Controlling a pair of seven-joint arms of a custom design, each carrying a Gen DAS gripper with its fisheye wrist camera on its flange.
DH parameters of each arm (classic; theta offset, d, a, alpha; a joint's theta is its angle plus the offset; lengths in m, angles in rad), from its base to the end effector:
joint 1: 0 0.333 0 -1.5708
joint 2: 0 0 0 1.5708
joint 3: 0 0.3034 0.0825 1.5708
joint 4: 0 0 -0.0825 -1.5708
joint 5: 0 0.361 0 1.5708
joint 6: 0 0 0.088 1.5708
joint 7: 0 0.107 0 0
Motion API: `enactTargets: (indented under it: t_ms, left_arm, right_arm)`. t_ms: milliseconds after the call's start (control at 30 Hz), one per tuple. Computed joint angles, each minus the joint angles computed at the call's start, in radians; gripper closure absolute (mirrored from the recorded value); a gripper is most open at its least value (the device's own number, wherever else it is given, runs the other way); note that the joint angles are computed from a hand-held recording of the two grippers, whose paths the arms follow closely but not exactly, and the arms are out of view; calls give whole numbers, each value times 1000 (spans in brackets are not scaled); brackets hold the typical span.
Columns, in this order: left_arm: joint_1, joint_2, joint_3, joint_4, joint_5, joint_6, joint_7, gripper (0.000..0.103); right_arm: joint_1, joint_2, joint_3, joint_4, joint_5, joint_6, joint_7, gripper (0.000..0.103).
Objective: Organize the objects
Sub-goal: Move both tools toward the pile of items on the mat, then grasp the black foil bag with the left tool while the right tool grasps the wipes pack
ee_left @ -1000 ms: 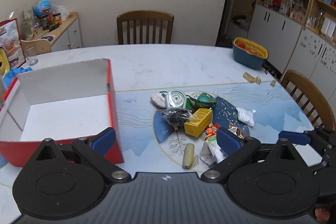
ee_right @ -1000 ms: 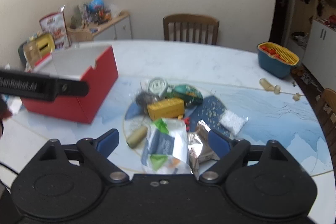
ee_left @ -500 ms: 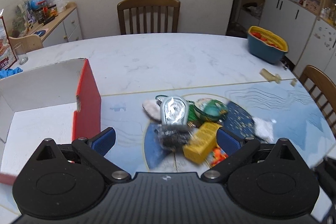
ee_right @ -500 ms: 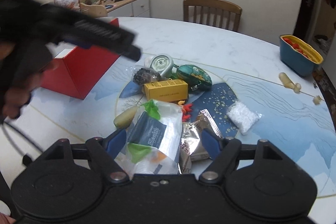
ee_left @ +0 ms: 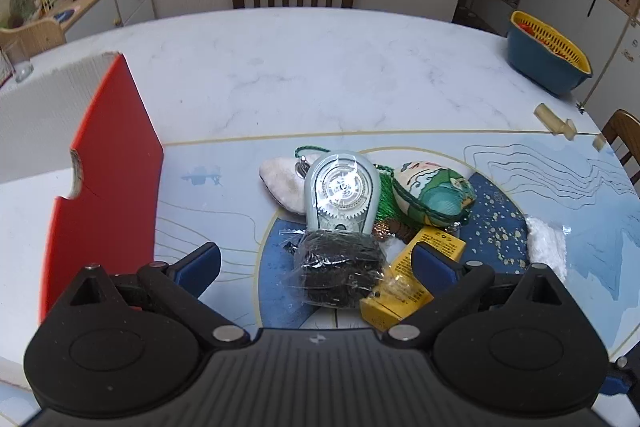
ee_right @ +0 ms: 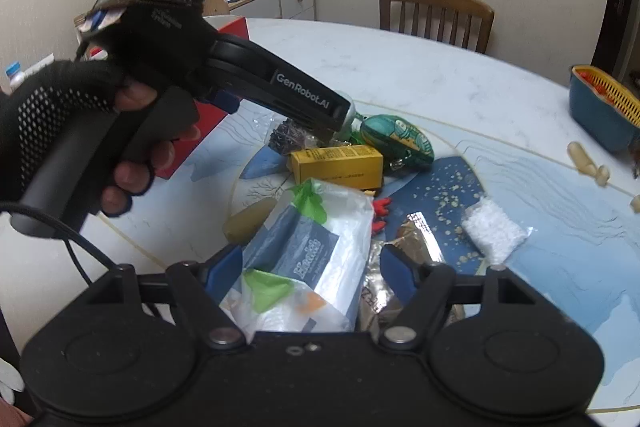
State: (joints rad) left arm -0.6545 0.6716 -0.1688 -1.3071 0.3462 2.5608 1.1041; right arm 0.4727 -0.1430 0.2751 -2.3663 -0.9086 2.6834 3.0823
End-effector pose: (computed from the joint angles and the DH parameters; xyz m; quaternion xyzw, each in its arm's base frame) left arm 0.5312 -0.5280 0.4152 -0.4777 0.8246 -0.2746 0.1277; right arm 0.3445 0.3564 0.4213 -0.6566 0.6660 -0.2117 0.2837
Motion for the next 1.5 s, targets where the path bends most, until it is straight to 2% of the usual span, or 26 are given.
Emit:
enactTargets:
  t_ms: [167, 267, 367, 467, 500, 567, 633, 700, 767, 900, 1033, 1167, 1500]
  left_arm:
    - [-3, 40, 0, 55, -13, -39, 1, 5]
    - [0, 49, -1, 64, -24, -35, -2, 6]
    - [4, 52, -3, 63, -34, -28, -1, 9]
    - [15, 50, -9, 61, -61, -37, -16, 18]
    - [21, 47, -14, 59, -75, -43, -22, 21]
    - [37, 17, -20, 14, -86, -19, -23, 21]
    - [37, -6, -15, -17, -68, -22, -1, 21]
    - [45, -28, -19, -57, -56, -4, 22, 21]
    - [55, -40, -30, -79, -64, 1, 41, 20]
    - [66, -86, -39, -156, -66, 37, 56, 20]
    - [83, -153, -56, -275, -46, 115, 118, 19]
    - [73, -144, -51, -275, -32, 95, 148, 19]
    - [145, -139, -109, -312, -199, 150, 182, 21]
  right_arm:
    - [-9, 31, -17, 13, 0, 41, -14, 21]
    - [-9, 51, -27, 23, 2, 63, -26, 16]
    - [-4, 69, -36, 34, -8, 78, -48, 17]
    - [6, 83, -43, 46, 6, 78, -85, 27]
    - [8, 85, -45, 48, 8, 79, -91, 28]
    - [8, 83, -52, 43, 10, 91, -93, 28]
    - [9, 85, -54, 41, 19, 94, -110, 33]
    - [10, 88, -57, 39, 29, 101, -133, 46]
    - [11, 90, -61, 33, 59, 116, -156, 52]
    - [6, 74, -57, 15, 46, 119, -116, 60]
    - [-6, 46, -52, -19, 66, 143, -92, 63]
    - [-16, 17, -32, -43, 91, 137, -71, 64]
    - [-22, -13, 11, -47, 96, 83, 0, 64]
